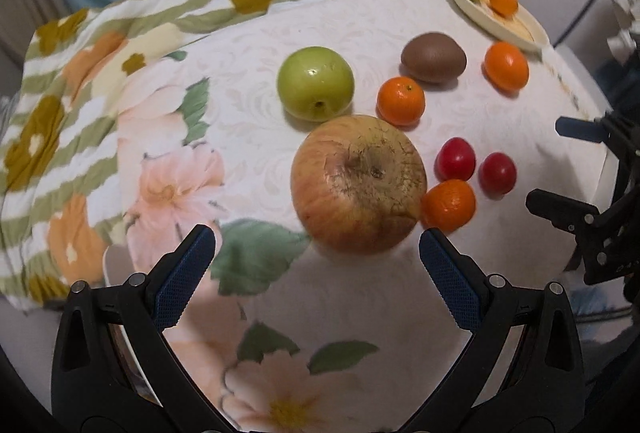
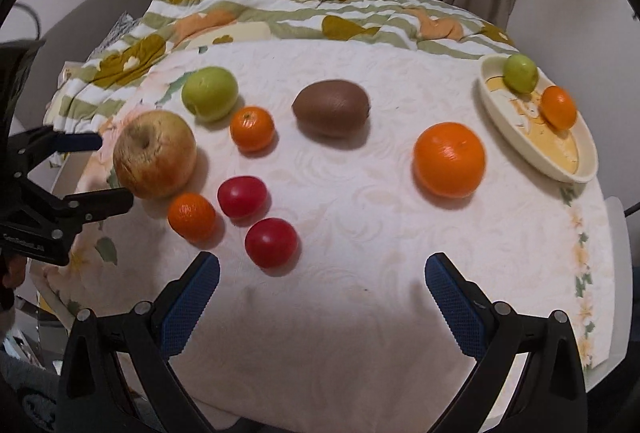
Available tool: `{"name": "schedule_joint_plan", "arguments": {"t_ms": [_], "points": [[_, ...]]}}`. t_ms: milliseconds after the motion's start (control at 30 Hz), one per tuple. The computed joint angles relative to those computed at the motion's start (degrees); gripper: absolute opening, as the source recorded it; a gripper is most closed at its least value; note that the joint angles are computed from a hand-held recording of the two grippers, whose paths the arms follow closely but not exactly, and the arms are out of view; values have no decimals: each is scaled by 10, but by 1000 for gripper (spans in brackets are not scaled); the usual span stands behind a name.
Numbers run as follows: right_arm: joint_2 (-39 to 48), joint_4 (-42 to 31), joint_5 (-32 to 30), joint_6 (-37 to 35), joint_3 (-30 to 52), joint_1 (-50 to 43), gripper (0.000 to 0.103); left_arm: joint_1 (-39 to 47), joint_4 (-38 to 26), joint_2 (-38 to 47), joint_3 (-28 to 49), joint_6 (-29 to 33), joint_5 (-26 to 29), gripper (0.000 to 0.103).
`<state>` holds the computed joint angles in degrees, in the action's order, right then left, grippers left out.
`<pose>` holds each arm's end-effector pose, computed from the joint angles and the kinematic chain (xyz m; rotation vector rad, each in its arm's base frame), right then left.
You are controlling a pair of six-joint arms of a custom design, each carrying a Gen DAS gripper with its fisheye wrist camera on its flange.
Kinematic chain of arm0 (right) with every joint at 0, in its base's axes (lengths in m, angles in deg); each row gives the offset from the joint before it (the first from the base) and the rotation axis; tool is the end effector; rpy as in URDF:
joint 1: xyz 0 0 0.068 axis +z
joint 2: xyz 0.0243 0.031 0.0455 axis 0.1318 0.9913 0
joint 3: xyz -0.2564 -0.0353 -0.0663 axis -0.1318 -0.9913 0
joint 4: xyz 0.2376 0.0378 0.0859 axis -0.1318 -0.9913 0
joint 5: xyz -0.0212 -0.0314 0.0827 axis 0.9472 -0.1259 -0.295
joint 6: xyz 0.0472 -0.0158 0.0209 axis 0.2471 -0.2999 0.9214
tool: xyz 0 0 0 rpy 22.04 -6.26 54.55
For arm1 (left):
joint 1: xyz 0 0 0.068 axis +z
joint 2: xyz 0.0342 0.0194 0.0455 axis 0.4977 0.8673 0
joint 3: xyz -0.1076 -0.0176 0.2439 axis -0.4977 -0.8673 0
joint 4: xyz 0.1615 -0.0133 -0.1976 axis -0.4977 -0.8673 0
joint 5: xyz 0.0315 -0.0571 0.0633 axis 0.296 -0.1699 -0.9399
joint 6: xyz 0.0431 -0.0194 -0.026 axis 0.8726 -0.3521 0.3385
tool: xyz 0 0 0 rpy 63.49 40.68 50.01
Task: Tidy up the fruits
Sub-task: 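Grasp the large brown apple with the left tool while the right tool grasps a red tomato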
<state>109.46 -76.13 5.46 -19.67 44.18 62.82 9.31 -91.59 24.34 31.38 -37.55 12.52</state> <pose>0.1554 0.2017 0.0974 -0.1206 2.6256 0.0783 0.2426 -0.0942 0.0935 0.7668 2.5908 -0.1695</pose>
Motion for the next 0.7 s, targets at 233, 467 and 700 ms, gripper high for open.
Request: {"name": "schedule_joint_plan", "arguments": {"t_ms": [233,467,700], "points": [[52,32,-14,-13,16,0,88,-17,37,51,24,21,5,103],[73,38,-17,-14,31,4,87,-24,36,84,52,26,27,88],[91,44,-22,-20,42,4,71,-37,37,83,48,23,20,81]]}}
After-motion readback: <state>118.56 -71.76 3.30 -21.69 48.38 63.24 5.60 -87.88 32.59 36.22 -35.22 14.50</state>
